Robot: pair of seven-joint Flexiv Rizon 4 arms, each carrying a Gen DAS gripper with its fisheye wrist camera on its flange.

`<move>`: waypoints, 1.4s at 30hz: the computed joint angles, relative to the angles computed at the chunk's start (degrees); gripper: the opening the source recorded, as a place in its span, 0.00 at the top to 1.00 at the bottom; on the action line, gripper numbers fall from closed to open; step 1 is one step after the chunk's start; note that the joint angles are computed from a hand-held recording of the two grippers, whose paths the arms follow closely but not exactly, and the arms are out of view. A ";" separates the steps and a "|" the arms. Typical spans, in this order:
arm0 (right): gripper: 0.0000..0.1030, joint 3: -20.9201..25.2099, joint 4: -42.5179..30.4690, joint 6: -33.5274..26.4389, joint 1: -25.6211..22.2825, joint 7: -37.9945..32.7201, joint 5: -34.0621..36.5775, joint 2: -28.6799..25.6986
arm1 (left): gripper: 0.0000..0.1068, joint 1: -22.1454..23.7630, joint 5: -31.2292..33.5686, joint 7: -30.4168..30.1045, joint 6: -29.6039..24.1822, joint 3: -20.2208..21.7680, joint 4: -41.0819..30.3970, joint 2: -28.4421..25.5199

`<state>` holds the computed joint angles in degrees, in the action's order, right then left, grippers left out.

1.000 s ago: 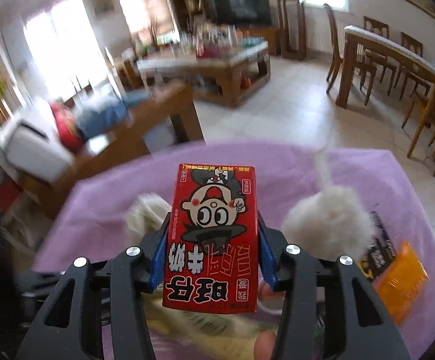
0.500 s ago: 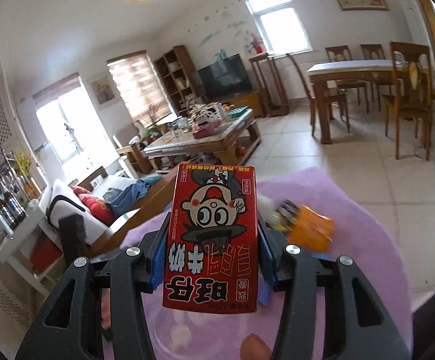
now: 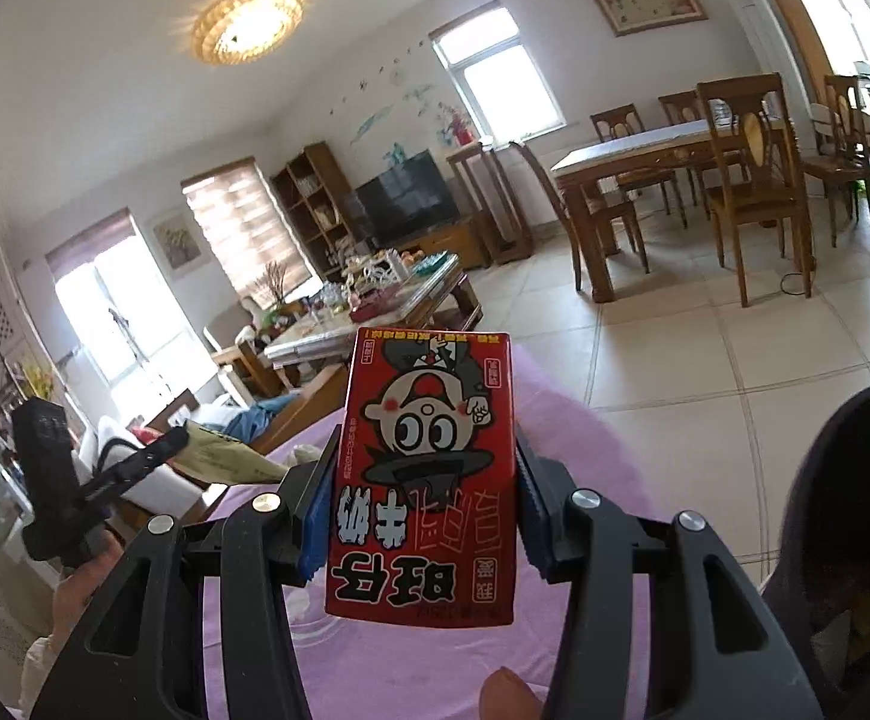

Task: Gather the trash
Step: 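Carry the milk box and paper bag over the bin and open both tools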

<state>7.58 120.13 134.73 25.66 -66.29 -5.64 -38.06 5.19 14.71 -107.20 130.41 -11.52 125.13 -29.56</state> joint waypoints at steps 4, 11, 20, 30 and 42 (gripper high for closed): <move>0.53 0.20 2.30 3.49 -2.80 0.09 -1.12 0.54 | 0.98 -2.60 -0.51 0.47 -2.14 -1.78 -1.94 1.08; 0.53 -1.81 6.28 7.44 -4.24 -0.98 4.87 2.70 | 0.98 -5.27 1.38 2.64 -9.18 -8.54 -10.74 -3.38; 0.52 -3.69 10.01 9.92 -7.87 -0.43 10.84 3.40 | 0.98 -6.45 3.25 11.05 -18.75 -23.54 -28.29 -20.06; 0.52 -4.10 11.42 10.66 -13.34 3.94 10.37 -0.64 | 0.98 -17.34 -3.80 25.74 -31.54 -29.75 -50.67 -37.38; 0.52 -3.65 12.22 12.85 -19.16 9.45 4.05 -5.61 | 0.98 -28.19 -15.84 34.67 -40.47 -24.49 -66.21 -45.20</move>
